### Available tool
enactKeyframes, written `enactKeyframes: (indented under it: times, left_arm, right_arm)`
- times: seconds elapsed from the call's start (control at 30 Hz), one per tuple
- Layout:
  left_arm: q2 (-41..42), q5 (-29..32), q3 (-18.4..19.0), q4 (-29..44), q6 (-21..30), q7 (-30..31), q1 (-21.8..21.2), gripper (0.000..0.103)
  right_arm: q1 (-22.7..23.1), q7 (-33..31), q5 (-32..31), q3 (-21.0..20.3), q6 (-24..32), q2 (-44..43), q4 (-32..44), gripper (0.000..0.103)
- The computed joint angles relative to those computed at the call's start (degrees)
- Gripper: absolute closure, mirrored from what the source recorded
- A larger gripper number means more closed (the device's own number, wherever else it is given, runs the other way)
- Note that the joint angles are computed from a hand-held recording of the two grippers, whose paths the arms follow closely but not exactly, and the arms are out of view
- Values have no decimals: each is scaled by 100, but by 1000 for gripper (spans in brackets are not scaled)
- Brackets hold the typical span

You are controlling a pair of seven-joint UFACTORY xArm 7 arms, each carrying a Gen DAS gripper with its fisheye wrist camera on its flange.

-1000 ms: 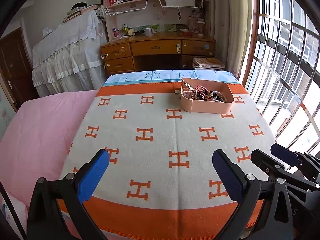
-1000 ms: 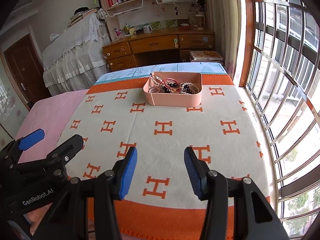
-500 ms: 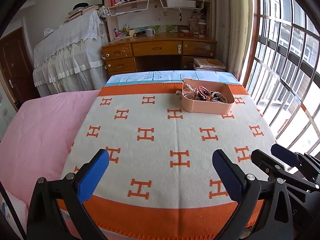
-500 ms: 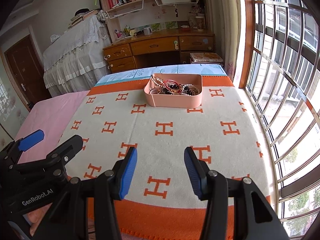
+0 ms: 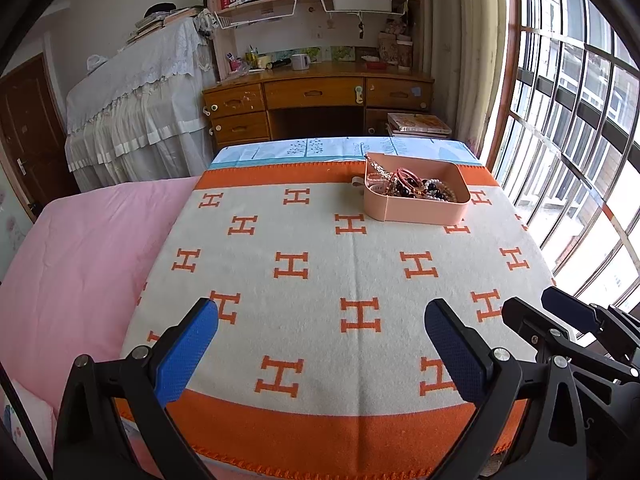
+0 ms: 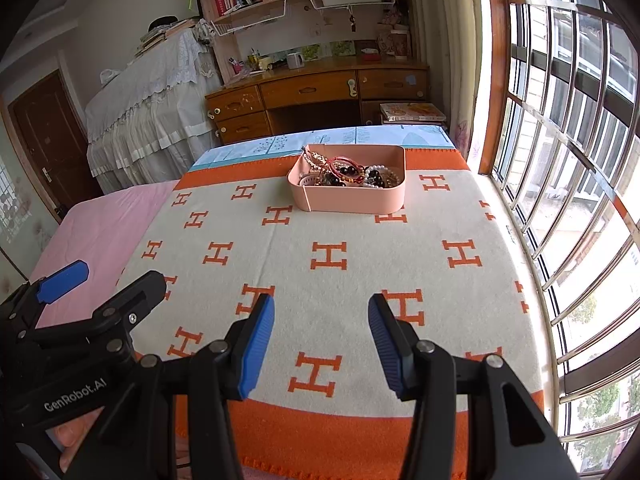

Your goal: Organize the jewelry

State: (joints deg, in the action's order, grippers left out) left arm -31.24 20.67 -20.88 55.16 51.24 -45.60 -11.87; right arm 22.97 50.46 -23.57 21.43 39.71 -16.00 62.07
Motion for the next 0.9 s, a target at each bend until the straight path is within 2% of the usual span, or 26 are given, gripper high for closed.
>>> enactKeyframes:
  times: [0.9]
  left_arm:
    - [60, -65, 44, -64, -9, -16, -58, 1]
  right_arm:
    - [52, 73, 3, 6, 7, 55, -14, 54]
